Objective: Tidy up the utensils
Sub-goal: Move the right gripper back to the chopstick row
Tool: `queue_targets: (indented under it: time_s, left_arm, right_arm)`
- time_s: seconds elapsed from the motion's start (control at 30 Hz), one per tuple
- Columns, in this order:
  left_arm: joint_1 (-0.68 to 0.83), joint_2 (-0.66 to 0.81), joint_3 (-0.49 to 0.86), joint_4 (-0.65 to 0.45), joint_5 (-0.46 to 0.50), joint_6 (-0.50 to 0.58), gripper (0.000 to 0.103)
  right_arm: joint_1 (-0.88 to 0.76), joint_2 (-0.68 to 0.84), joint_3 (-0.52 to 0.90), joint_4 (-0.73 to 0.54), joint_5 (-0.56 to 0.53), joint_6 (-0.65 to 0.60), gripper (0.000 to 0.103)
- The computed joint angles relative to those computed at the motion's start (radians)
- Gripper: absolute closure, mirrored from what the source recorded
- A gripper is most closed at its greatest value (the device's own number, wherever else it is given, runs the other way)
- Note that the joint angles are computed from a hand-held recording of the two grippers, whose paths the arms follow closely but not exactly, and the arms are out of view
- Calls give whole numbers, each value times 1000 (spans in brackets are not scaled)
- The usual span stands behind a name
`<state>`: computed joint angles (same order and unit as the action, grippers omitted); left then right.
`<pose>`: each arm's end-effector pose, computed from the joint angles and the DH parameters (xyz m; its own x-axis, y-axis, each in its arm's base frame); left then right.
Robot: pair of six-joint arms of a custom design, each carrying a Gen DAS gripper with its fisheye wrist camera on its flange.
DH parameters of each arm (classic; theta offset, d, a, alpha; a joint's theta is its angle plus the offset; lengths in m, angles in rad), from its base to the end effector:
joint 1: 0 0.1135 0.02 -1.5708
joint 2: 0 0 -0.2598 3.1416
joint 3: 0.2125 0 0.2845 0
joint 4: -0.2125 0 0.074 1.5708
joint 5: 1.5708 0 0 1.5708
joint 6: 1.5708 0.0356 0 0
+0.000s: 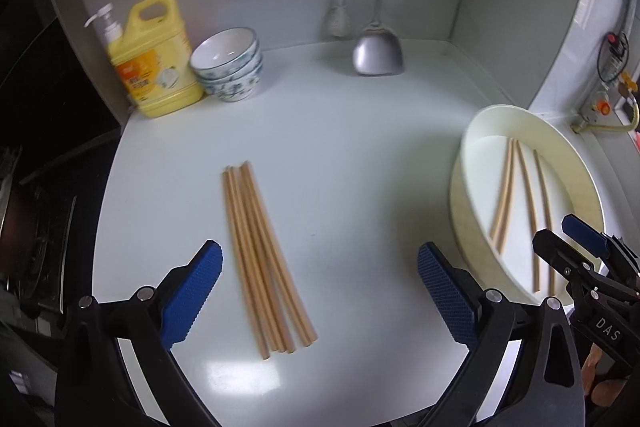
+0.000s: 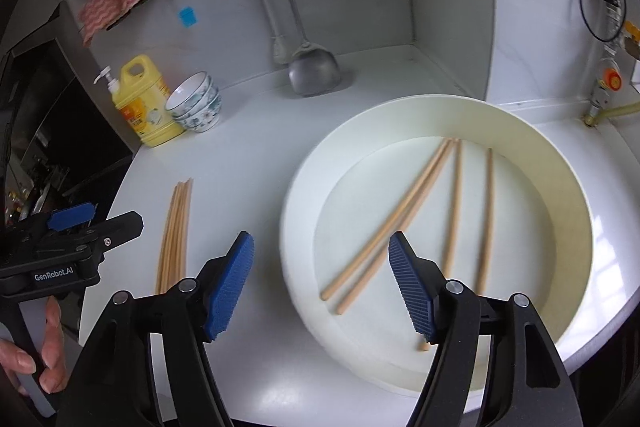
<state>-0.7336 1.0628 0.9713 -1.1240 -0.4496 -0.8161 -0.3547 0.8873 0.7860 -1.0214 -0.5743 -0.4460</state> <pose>0.1685 -0.1311 0.2754 -0.8345 -0.1310 -0.5351 -0.1711 0.9849 0.0257 0.1790 -0.0457 0.2529 -0.7931 -0.0925 -0.6021 -0.3006 0.9191 0.2548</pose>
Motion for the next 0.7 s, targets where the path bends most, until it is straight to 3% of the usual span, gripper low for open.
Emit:
queue_targets:
  time_s: [0.13,0.27,0.37,0.53,0.7]
  left_arm:
    - [102,-163,-95,-63,26,6,7]
    - [225,-324,-182,-121,27,90,7]
    - [351,-429,-243,-130,43,232,7]
    - [679,-569,-351,-39,214,557,7]
    - [884,-578,-443,83,358,703,7]
  right_arm:
    - [212,-69,-33,29,68,145,36]
    - [464,-128,-68,96,182,336,35]
    - [669,-122,-82,151,327,478,33]
    - [893,-79,-119,244,498,668,33]
    - [987,-51,-180,352,580,748,33]
